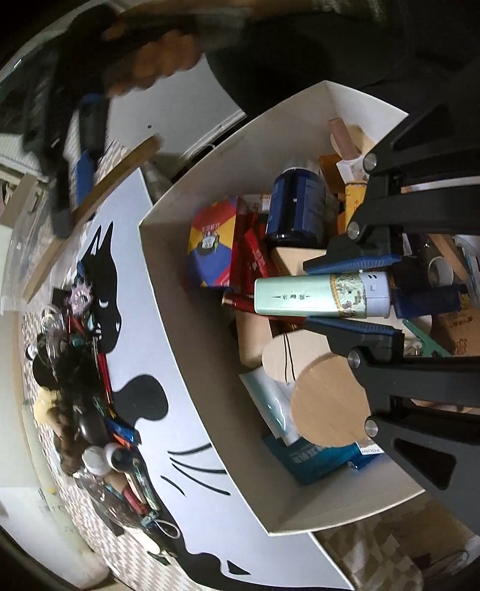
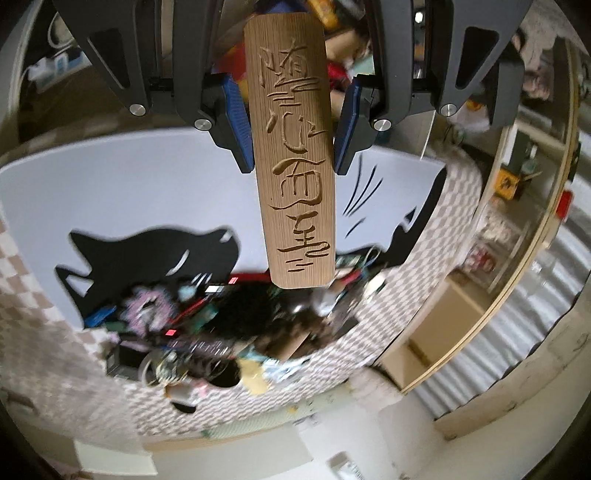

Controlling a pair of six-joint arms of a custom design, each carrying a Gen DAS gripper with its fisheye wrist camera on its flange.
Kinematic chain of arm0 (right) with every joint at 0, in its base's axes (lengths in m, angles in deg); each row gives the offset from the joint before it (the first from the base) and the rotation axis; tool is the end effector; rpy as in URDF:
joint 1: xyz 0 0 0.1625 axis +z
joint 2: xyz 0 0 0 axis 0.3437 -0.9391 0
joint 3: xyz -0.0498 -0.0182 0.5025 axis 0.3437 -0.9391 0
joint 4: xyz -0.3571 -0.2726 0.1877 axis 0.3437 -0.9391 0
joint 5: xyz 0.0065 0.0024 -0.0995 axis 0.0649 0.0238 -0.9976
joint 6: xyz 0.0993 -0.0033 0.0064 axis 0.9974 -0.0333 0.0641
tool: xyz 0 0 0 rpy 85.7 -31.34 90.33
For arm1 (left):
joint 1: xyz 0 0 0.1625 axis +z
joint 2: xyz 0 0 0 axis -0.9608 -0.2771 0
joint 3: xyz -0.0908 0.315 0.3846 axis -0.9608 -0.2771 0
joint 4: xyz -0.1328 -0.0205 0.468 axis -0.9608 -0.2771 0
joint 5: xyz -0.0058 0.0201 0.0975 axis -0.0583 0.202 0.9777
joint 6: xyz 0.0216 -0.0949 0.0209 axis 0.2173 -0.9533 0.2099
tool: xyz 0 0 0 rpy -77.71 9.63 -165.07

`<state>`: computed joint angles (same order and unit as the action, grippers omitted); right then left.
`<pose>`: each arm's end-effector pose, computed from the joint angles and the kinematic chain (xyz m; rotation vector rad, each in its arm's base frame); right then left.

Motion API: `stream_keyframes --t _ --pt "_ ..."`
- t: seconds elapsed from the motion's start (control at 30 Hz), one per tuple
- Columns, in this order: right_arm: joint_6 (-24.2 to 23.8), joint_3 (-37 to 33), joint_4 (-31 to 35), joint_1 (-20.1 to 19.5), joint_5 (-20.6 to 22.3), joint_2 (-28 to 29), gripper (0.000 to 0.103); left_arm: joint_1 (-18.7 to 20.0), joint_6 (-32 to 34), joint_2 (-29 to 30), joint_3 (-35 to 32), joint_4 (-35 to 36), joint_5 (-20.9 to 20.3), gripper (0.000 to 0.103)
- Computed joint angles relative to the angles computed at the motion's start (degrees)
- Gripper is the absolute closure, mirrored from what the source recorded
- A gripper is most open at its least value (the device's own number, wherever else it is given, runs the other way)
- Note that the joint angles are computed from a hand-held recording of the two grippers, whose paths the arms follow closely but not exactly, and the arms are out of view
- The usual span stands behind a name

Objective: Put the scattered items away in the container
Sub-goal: 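Carry the green tube and wooden plaque over the white cardboard box with both grippers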

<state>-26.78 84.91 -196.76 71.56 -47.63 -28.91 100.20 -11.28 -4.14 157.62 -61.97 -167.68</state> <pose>0.0997 -0.3300 0.3885 -0.2808 -2.5150 1.1129 -0.4420 -0.3846 0.0244 1.4954 2.4549 0.1639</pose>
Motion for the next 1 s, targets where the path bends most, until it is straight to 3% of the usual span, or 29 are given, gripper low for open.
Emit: stream_keyframes --t 0.23,0.5,1.0 --pt "0.62 1.42 3.24 1.51 1.82 0.54 0.059 0.16 -1.81 -0.23 0.09 1.23 1.71 0.08" --pt "0.1 2.69 5.93 4.87 -1.19 2.23 0.059 0.26 -4.12 -1.13 0.28 1.37 3.24 0.08" --pt "1.22 4.61 7.93 5.23 -2.0 2.4 0.059 -0.21 -8.84 -2.67 1.09 3.41 5.31 0.079"
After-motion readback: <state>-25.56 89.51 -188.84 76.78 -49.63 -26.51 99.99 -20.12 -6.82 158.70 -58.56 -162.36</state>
